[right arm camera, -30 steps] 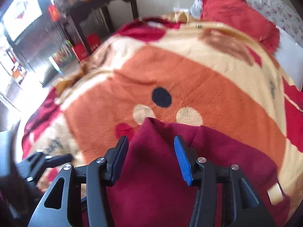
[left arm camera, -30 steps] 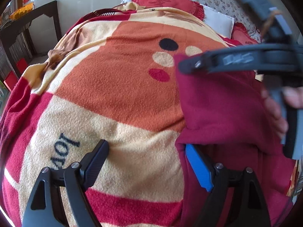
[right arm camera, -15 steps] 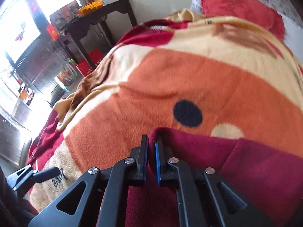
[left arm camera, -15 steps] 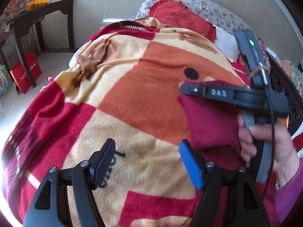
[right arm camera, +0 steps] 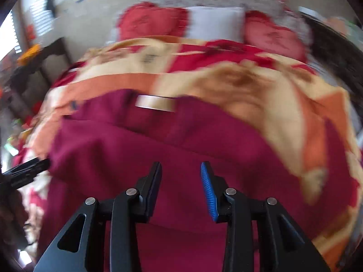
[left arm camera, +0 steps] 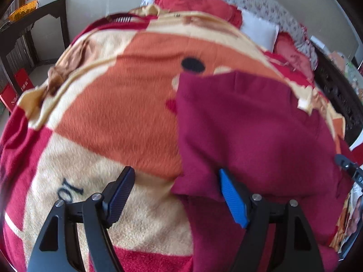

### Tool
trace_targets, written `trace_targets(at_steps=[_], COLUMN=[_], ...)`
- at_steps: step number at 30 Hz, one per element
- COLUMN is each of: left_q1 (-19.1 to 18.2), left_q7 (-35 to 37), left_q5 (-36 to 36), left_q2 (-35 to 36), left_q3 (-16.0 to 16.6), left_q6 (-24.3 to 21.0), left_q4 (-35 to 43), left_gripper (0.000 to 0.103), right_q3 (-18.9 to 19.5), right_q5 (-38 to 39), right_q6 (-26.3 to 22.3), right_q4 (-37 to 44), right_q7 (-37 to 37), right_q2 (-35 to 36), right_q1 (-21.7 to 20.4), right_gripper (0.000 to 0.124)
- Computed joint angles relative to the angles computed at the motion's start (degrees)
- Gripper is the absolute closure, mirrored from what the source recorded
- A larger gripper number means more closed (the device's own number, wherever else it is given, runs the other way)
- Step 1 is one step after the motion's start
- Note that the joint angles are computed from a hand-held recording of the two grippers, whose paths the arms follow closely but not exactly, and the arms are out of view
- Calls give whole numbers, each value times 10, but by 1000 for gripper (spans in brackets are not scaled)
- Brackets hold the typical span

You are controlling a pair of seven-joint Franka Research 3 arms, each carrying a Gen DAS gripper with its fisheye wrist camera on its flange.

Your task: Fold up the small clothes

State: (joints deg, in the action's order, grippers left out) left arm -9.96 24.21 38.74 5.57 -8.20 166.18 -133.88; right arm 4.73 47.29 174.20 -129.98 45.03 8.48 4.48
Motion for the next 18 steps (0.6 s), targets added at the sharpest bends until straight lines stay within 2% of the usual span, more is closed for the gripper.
trace_targets(at_steps=[1,2,3,5,6,7,8,9,11,12,13,15,16,18], left_q1=[1,-3,-6,-7,-7,-8,-9,-8,-8,-8,-9,-15,-18,-22], left_q7=[-2,-23,-37,-29,-29,-33,-37,-35,-32,-33,-34,-50,-59,-73], left_q5=[1,23,37,31,33,39,48,48,43,43,44,60,70,87], left_q2=[3,2,0,-3,-5,-7,-7,-7,-5,-2,1,4,4,3], left_q3=[1,7,9,2,0,-1,-1,-3,-5,-6,-7,-6,-5,-6], left_q6=[6,11,4,-15,-22,-28,-33,-37,-42,-43,-46,-56,-61,-71], left_q4=[-2,-3,-2,3,5,6,8,9,11,13,16,21,23,26], left_gripper=[22,21,21,21,21,21,21,20,20,20,20,20,20,20], right_q3=[-40,-61,-61,-8,9,13,8,11,38,30,3,-37,-46,-12], right_q5=[-74,-109,-105,-23,34,51,43,62,167,172,138,13,-19,11], right_q6=[11,7,-7,-66,-93,-89,-60,-27,-10,-7,0,-1,-2,1], right_q4=[-9,-9,-3,22,33,32,24,15,14,13,14,15,14,2], right_q7=[78,120,121,45,-10,-28,-26,-54,-149,-144,-107,7,45,19], right_q2=[6,15,19,29,33,32,28,22,8,6,15,38,43,29], right_q1=[21,24,16,-49,-68,-66,-50,-43,-64,-58,-33,-1,9,-23], right_gripper=[105,105,105,106,119,124,124,124,124,124,124,124,124,124])
